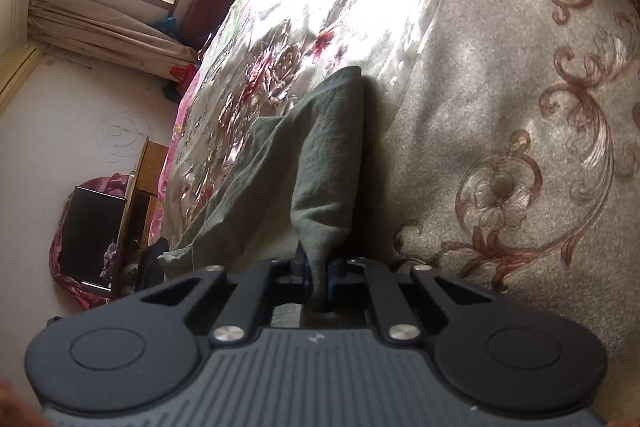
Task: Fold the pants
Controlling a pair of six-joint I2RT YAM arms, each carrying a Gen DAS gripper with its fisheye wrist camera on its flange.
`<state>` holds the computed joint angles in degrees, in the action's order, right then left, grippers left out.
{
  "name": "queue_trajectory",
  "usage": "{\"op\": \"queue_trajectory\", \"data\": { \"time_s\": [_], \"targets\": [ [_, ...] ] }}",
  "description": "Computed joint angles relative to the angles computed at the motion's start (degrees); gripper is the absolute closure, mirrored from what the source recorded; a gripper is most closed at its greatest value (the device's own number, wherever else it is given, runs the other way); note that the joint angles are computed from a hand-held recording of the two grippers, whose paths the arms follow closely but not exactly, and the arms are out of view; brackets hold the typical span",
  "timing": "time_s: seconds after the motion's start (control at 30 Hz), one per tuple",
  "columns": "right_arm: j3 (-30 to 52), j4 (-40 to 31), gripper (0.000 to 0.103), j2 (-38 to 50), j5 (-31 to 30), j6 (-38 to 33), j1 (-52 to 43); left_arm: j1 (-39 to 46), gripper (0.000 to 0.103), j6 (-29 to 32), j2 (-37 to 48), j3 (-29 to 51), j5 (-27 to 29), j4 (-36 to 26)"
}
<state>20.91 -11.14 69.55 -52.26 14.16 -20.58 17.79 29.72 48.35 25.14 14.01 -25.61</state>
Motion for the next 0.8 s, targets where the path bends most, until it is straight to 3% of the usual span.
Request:
{"op": "queue_trajectory", "data": {
  "time_s": [0.27,0.5,0.6,0.67,0.73,0.8],
  "targets": [
    [6.1,-21.0,0.098,2.0,-1.6,-21.9,-18.1,-12.4,0.044,-4.0,-6.5,0.4,-2.7,-5.5],
    [9.0,-26.4,0.089,8.9,-5.8,-31.9,-20.7,-25.0,0.044,-9.3,-3.4,1.9,-9.9,-2.4],
    [6.7,-20.5,0.080,8.6,-6.0,-26.1,-16.1,-25.4,0.044,-10.3,-0.1,2.0,-10.0,0.7],
    [5.2,-16.8,0.080,7.6,-4.8,-23.1,-13.2,-24.6,0.044,-11.6,3.5,2.0,-9.5,3.4],
    [3.5,-12.9,0.083,5.5,-3.8,-18.5,-10.8,-23.0,0.042,-12.2,7.3,1.8,-8.5,6.0],
    [3.5,-12.8,0.092,5.0,-3.1,-17.2,-10.5,-20.6,0.035,-12.2,9.7,1.8,-6.6,7.4]
  ]
}}
